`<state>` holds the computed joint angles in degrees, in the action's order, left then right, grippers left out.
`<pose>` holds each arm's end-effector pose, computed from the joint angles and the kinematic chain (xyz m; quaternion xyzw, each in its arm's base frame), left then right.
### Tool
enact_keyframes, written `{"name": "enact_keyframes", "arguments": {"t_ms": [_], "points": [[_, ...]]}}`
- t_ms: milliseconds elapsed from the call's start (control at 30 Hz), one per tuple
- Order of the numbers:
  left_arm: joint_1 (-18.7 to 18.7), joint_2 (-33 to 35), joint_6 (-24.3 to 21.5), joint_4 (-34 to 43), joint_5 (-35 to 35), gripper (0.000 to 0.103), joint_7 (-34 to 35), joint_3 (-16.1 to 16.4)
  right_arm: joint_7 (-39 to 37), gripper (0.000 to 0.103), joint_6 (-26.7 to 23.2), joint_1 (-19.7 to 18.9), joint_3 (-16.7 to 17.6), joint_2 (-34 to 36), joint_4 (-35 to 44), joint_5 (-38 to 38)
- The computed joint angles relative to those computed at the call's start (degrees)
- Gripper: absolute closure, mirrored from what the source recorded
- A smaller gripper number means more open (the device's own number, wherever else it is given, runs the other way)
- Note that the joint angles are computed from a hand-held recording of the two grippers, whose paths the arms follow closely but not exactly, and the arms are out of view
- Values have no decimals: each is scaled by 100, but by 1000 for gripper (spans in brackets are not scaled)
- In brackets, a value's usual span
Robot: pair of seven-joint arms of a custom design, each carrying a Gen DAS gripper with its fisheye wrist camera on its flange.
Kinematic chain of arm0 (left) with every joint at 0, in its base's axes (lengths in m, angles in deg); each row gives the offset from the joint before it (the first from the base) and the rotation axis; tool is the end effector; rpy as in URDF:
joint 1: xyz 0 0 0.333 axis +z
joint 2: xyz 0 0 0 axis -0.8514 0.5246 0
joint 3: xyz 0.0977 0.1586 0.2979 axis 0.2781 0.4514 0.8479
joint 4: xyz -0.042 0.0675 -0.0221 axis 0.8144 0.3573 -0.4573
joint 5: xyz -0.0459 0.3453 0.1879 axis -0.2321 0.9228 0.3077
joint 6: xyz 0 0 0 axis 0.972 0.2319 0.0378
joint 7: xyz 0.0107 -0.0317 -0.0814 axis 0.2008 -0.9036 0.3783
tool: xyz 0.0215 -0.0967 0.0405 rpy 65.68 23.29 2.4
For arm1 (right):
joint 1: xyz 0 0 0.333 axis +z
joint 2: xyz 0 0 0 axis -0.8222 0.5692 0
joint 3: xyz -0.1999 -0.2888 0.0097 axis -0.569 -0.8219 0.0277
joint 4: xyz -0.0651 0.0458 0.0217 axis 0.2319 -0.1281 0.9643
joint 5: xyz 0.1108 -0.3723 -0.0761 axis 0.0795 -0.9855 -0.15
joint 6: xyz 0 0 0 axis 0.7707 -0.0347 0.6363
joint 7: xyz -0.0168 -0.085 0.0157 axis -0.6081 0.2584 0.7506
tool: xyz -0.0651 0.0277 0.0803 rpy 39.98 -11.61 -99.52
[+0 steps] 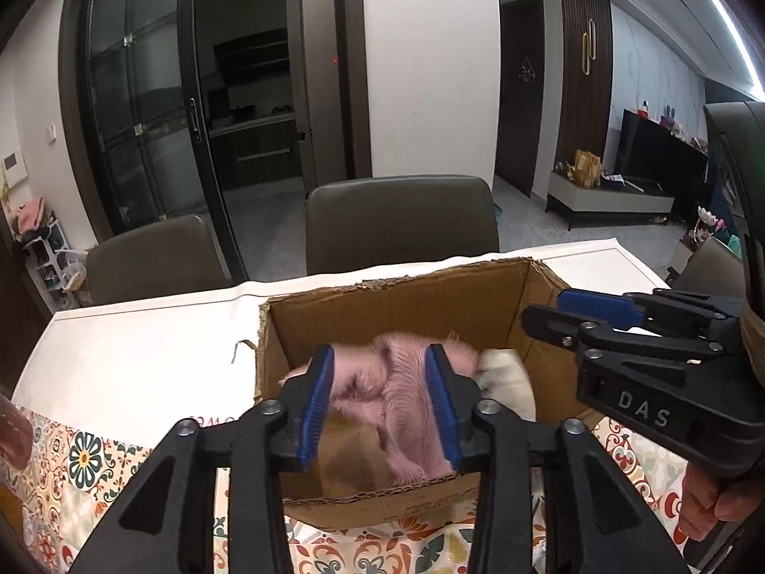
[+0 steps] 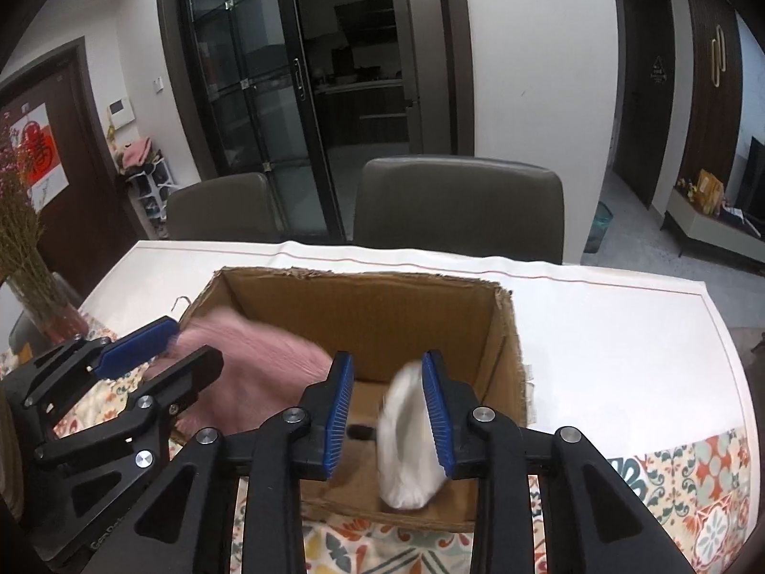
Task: Organize soft objects
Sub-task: 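Lower both tools into the box and open them to drop the towel and mitt, then withdraw both open tools from the box back toward the pile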
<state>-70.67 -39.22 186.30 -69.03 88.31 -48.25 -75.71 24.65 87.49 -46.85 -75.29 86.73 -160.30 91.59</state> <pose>0.4796 -0.2799 0.5569 -0.6672 0.5954 -0.2803 0.3489 0.5778 0.0556 0.5283 -0.7837 0.4610 -0.1586 0.3850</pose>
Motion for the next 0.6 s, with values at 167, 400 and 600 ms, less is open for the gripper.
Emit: {"name": "enact_keyframes", "arguments": {"t_ms": [167, 400, 600], "points": [[13, -155, 36, -105, -54, 52, -16, -6, 15, 68, 103, 9, -26, -189, -144, 97], [33, -527, -157, -266, -161, 49, -39, -136, -104, 67, 202, 84, -122, -565, -405, 308], [48, -989, -346, -505, -252, 45, -126, -317, -258, 67, 259, 248, -264, -1052, -735, 515]]}}
